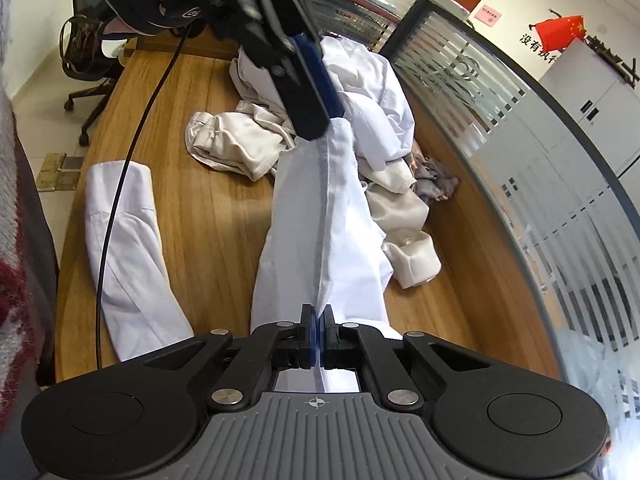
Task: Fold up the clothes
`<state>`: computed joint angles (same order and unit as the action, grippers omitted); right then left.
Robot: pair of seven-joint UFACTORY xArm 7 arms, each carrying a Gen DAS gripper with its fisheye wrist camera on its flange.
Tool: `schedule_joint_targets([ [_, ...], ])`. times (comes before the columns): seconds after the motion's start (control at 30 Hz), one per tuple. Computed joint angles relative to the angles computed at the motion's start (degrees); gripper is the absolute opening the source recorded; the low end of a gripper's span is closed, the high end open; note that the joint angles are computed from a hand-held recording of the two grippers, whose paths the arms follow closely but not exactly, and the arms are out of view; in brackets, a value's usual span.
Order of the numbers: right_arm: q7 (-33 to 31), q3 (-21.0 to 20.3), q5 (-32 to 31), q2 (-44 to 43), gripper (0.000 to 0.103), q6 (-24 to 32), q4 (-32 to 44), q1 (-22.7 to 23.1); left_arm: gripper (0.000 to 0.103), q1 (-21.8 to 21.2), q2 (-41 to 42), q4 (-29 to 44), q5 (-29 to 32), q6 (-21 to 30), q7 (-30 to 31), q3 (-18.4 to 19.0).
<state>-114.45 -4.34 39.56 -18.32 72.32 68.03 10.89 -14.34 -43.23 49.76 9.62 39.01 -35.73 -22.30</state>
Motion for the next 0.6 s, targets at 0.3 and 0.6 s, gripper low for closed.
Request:
schedule_joint_targets([
  [0.3,-1.23,-0.09,-1.18,-0.63,0.004,0.93,0.36,-0.04,0.057,0.29,5.72,3.27,6.34,-0.76,8.01,-1.95],
  [0.6,-1.15,-0.22,-2.24,-1.56,0.004,1.15,-0.17,0.05,0.057,-1.05,7.96,3.47,5.57,-4.97,12.01,0.93],
])
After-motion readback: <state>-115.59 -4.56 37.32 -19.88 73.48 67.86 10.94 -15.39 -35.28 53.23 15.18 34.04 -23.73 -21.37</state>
